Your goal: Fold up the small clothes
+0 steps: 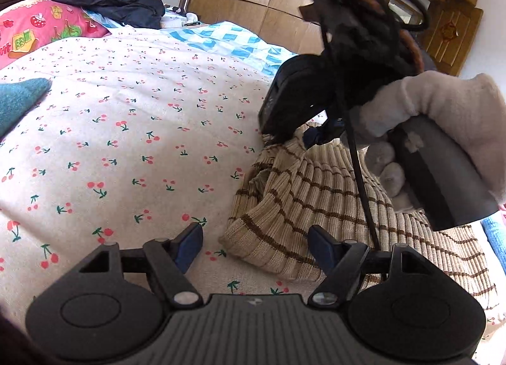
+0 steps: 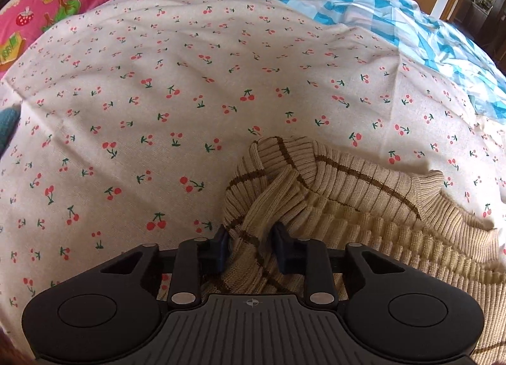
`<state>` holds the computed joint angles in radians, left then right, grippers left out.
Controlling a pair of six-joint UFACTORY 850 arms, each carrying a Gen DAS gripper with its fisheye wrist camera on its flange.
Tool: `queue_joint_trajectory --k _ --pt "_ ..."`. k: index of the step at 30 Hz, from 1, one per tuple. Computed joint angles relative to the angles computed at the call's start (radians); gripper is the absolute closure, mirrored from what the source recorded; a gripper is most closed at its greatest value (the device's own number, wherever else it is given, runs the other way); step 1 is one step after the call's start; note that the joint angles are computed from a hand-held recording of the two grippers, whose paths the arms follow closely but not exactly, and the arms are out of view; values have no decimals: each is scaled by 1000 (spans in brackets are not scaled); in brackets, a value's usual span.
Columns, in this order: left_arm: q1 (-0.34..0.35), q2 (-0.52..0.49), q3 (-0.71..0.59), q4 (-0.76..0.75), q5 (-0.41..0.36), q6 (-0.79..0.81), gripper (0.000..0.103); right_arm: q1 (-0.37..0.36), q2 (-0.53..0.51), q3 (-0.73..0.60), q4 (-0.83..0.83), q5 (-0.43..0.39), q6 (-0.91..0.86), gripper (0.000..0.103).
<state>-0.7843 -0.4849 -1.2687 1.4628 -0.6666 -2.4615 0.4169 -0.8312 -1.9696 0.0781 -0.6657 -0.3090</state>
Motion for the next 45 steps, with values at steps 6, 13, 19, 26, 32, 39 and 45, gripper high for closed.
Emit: queue_joint_trajectory --k 6,13,19,26,32,39,45 --pt "-19 -42 -54 -58 -56 69 13 -34 35 40 156 15 -115 89" --pt "-15 -25 -69 -61 -19 82 72 -93 65 60 388 -9 -259 90" --pt "-45 -10 -119 71 -8 45 79 -189 122 99 637 -40 -409 90" --pt "-85 -143 -350 152 151 182 79 -385 194 176 860 -102 -554 90" --pt "-106 -355 -665 -257 241 723 79 -503 149 187 856 -104 -508 90" --pt "-129 -440 -811 -462 189 1010 79 -578 116 230 989 -150 -575 91" --pt "-131 -489 -870 -531 158 1169 77 -588 112 238 981 -154 -613 87"
